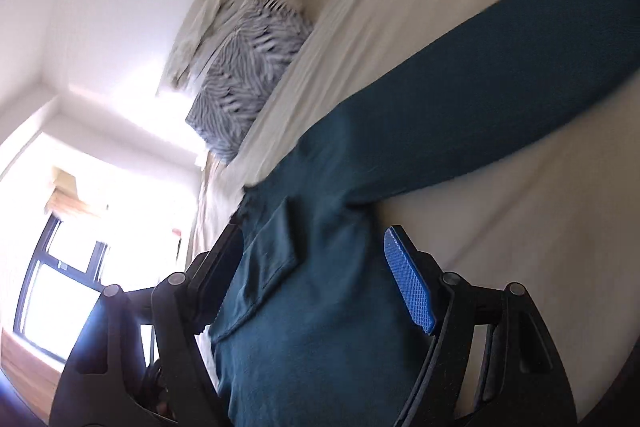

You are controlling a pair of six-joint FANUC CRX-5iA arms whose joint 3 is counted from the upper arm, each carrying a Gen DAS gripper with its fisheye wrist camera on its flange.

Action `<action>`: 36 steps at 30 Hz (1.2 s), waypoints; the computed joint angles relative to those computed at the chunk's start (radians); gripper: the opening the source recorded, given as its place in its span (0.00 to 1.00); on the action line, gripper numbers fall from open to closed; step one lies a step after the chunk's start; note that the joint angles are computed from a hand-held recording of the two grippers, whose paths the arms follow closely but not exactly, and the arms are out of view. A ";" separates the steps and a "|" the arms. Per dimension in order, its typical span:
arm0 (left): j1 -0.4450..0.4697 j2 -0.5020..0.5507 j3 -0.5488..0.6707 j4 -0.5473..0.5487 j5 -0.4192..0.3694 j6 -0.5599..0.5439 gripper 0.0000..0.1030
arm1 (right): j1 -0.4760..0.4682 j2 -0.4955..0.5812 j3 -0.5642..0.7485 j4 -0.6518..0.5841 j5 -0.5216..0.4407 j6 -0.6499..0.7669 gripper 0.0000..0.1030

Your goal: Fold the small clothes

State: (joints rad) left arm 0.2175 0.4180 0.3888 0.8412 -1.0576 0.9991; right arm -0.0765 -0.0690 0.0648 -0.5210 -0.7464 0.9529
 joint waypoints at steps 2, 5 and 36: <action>-0.020 -0.013 -0.035 0.032 -0.001 -0.003 0.63 | -0.058 -0.057 -0.090 0.096 0.026 -0.160 0.72; -0.057 -0.016 -0.055 0.012 -0.014 0.025 0.65 | -0.152 -0.118 -0.199 0.151 0.084 -0.329 0.69; -0.132 0.191 0.134 0.180 -0.151 0.280 0.76 | 0.553 0.360 0.284 1.014 -0.236 0.135 0.07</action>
State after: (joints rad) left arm 0.0855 0.6089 0.5224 1.0212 -1.2086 1.2793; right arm 0.4761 0.2909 0.3489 0.4925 -0.9821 1.0884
